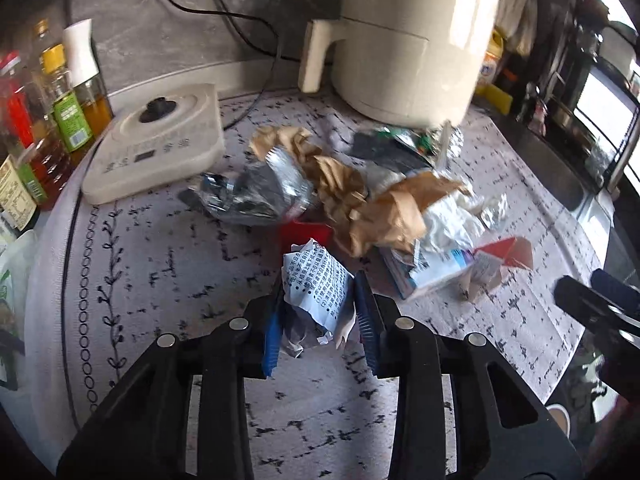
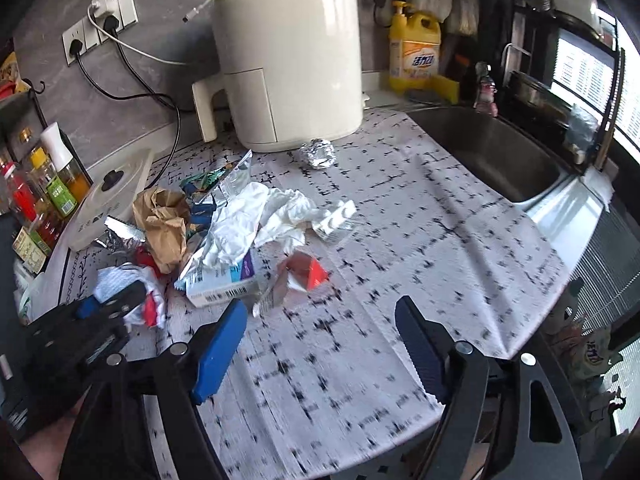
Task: Collect trash
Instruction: 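Grasp the red-and-white carton piece with the right gripper while the left holds the wrapper, then carry both items to the white bucket and open both grippers to drop them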
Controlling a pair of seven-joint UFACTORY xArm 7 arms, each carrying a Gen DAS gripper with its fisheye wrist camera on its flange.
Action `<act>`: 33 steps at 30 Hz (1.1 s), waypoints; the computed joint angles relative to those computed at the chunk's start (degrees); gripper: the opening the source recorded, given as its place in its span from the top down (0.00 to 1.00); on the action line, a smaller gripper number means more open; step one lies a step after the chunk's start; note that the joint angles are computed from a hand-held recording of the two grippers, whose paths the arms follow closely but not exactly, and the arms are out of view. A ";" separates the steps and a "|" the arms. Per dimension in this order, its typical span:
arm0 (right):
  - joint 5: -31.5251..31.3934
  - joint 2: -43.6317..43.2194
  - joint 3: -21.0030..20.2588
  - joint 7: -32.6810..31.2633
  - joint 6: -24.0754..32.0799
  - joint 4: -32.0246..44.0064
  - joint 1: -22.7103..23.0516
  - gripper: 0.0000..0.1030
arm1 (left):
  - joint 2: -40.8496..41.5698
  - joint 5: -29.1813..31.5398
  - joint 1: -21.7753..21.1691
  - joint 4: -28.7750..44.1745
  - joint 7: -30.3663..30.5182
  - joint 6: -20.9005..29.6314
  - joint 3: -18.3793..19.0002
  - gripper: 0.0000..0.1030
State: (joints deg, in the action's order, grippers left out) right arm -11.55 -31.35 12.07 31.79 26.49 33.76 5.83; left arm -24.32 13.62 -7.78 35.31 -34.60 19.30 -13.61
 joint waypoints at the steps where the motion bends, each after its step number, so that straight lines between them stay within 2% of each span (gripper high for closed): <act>1: -0.45 1.25 0.46 0.37 -0.71 0.59 -0.41 0.27 | -0.39 0.04 0.29 -0.25 -0.33 -0.04 0.07 0.68; 9: -5.84 8.50 2.08 3.60 -3.11 4.35 -2.71 0.27 | -1.15 2.56 4.61 -1.12 -4.96 -0.60 -1.12 0.68; 11: -6.60 9.92 1.51 3.84 -3.71 4.81 -2.60 0.36 | -0.89 3.31 5.47 -1.01 -6.25 -0.43 -1.49 0.68; 12: -5.85 10.93 0.59 3.09 -3.84 5.19 -1.83 0.48 | -0.76 3.42 5.54 -0.96 -6.51 -0.35 -1.29 0.68; 13: -4.07 11.92 -0.84 1.56 -3.80 5.55 -0.49 0.67 | -0.55 3.69 5.78 -0.75 -6.98 -0.17 -1.35 0.68; 14: -1.47 12.45 -2.62 -0.76 -4.21 5.58 1.28 0.75 | -0.68 3.93 5.81 -0.85 -7.18 -0.12 -1.25 0.68; 16: -0.09 12.43 -3.14 -2.54 -4.31 5.81 2.21 0.83 | -0.85 4.82 6.37 -0.80 -8.20 -0.10 -1.64 0.68; 23: 4.37 5.87 -4.35 -6.02 -3.49 1.77 4.04 0.84 | -2.41 6.52 5.97 -0.85 -11.14 1.36 -2.97 0.68; 33: 9.14 -11.50 -7.16 -13.02 1.28 -6.67 4.38 0.84 | -8.82 5.98 2.32 -2.33 -16.57 5.67 -6.96 0.68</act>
State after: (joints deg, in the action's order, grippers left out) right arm -2.42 -42.85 4.91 18.77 27.77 27.09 10.21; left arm -33.14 19.60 -5.46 32.98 -51.18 24.97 -20.57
